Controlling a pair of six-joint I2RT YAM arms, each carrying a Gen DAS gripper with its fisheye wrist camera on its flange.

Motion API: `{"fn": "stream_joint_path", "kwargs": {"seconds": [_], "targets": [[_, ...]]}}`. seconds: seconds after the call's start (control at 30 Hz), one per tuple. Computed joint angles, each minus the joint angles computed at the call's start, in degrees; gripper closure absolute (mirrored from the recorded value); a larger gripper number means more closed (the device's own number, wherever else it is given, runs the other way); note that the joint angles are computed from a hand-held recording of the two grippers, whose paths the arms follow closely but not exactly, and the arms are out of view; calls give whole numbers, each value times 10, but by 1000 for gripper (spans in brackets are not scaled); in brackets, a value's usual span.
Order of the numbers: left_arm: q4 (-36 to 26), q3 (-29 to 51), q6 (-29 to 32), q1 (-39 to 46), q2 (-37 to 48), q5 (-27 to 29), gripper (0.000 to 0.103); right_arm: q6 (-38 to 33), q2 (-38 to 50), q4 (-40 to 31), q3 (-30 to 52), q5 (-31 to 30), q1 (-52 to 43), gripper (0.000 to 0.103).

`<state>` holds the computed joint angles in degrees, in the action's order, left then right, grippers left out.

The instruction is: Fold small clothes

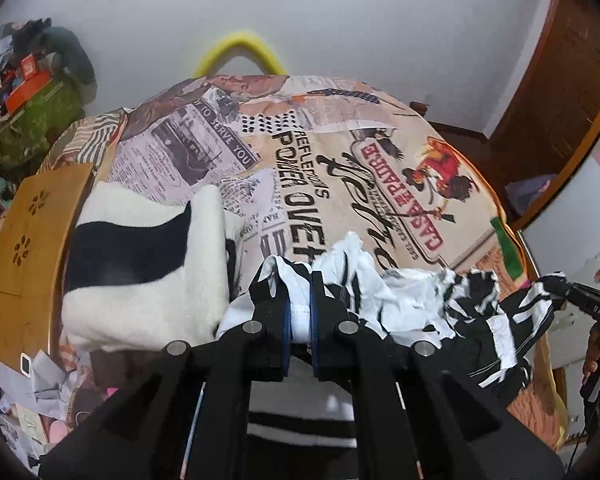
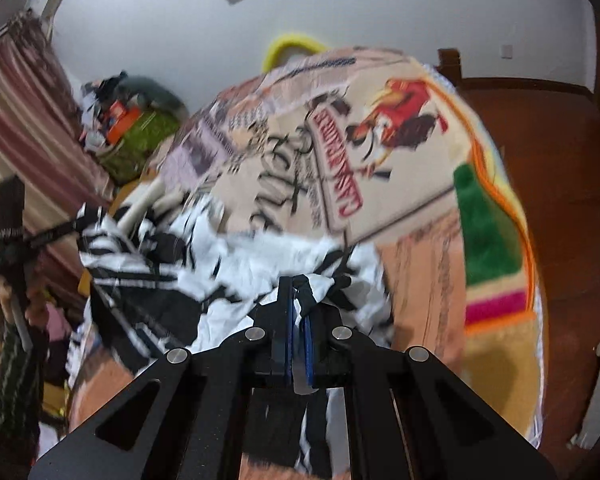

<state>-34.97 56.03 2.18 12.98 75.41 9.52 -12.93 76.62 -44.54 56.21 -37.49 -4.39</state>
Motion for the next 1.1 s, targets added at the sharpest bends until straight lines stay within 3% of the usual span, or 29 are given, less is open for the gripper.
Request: {"fn": "stream_joint_path", "kwargs": {"seconds": [0.3, 0.5, 0.63, 0.8, 0.9, 1.03, 1.1], "targets": [[53, 44, -28, 15, 101, -13, 96, 85, 94, 116, 33, 34, 21, 99], [90, 51, -29, 16, 146, -55, 98, 113, 151, 165, 36, 58, 17, 99], [113, 49, -32, 19, 159, -87, 98, 118, 168, 182, 31, 88, 16, 99], [103, 55, -28, 24, 159, -79, 97, 86, 166, 158, 43, 111, 20, 94], [99, 49, -21, 13, 137, -91, 90, 71, 144, 141, 46, 117, 23, 84], [99, 38, -7, 3, 93, -97, 61, 51, 92, 125, 43, 115, 36, 69], [99, 30, 1, -6, 65, -105, 53, 45, 66, 115, 43, 118, 45, 55]]}}
